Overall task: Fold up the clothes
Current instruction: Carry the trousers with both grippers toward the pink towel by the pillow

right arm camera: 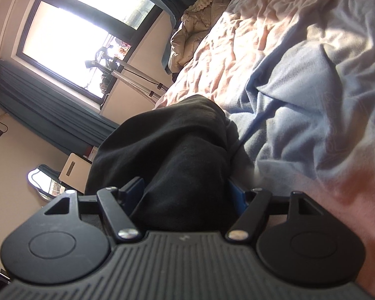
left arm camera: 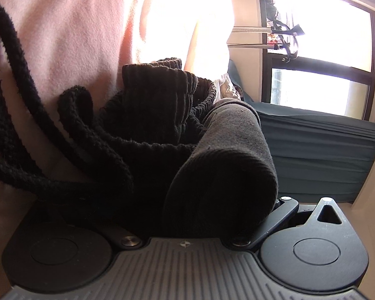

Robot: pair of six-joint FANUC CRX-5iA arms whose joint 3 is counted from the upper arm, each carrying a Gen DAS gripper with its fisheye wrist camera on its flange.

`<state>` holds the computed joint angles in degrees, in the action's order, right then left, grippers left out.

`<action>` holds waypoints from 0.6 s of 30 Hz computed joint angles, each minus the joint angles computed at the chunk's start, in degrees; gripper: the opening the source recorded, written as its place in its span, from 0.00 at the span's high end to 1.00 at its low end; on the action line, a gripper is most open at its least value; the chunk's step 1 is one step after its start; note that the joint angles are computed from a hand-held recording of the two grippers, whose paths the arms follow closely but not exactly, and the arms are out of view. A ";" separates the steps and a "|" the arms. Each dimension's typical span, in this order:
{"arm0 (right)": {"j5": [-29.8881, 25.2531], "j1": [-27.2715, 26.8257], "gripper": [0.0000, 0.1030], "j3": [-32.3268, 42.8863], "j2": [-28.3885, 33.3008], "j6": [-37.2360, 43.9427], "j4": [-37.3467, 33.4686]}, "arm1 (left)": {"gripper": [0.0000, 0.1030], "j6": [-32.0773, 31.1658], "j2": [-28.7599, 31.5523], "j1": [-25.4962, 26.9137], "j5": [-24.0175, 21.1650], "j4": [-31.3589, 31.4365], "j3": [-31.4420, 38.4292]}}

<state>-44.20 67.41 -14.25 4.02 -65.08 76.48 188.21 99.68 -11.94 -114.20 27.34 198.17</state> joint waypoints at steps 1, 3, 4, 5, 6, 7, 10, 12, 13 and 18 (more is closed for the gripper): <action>0.33 -0.21 0.29 0.28 0.23 0.62 -0.11 | 0.00 0.76 0.68 0.06 1.31 -0.01 1.00; 0.53 -0.44 0.28 0.98 0.81 2.58 -0.76 | 0.00 1.65 2.03 0.03 4.12 -0.06 2.85; 0.61 -0.49 0.28 1.19 1.04 3.58 -1.14 | 0.00 1.77 2.68 -0.06 5.61 -0.09 3.66; 0.81 -0.56 0.28 1.09 1.14 3.78 -1.16 | 0.00 1.13 3.04 -0.25 6.80 0.00 3.93; 1.18 -0.72 0.28 0.72 1.15 3.12 -0.84 | 0.00 0.21 3.13 -0.38 7.57 0.36 3.76; 1.88 -1.05 0.27 0.15 1.07 1.88 -0.18 | 0.00 -2.14 3.20 -0.70 8.54 1.17 2.74; 6.21 -3.30 0.26 -2.56 0.27 -4.43 4.28 | 0.00 -8.56 1.74 -2.19 6.03 1.93 -1.62; 9.51 -5.22 0.25 -3.90 -0.29 -8.52 8.86 | 0.01 -11.63 0.84 -3.08 3.60 1.77 -4.27; 10.91 -6.13 0.25 -4.38 -0.51 -10.71 11.42 | 0.01 -12.23 0.70 -3.27 2.94 1.30 -4.60; 16.05 -11.02 0.16 -6.90 -1.43 -25.15 25.58 | 0.12 -14.77 -1.23 -4.28 -1.07 -2.47 -5.72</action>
<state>-28.15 56.39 -21.15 2.59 -90.23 102.06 173.44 98.45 -16.22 -115.27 24.87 192.45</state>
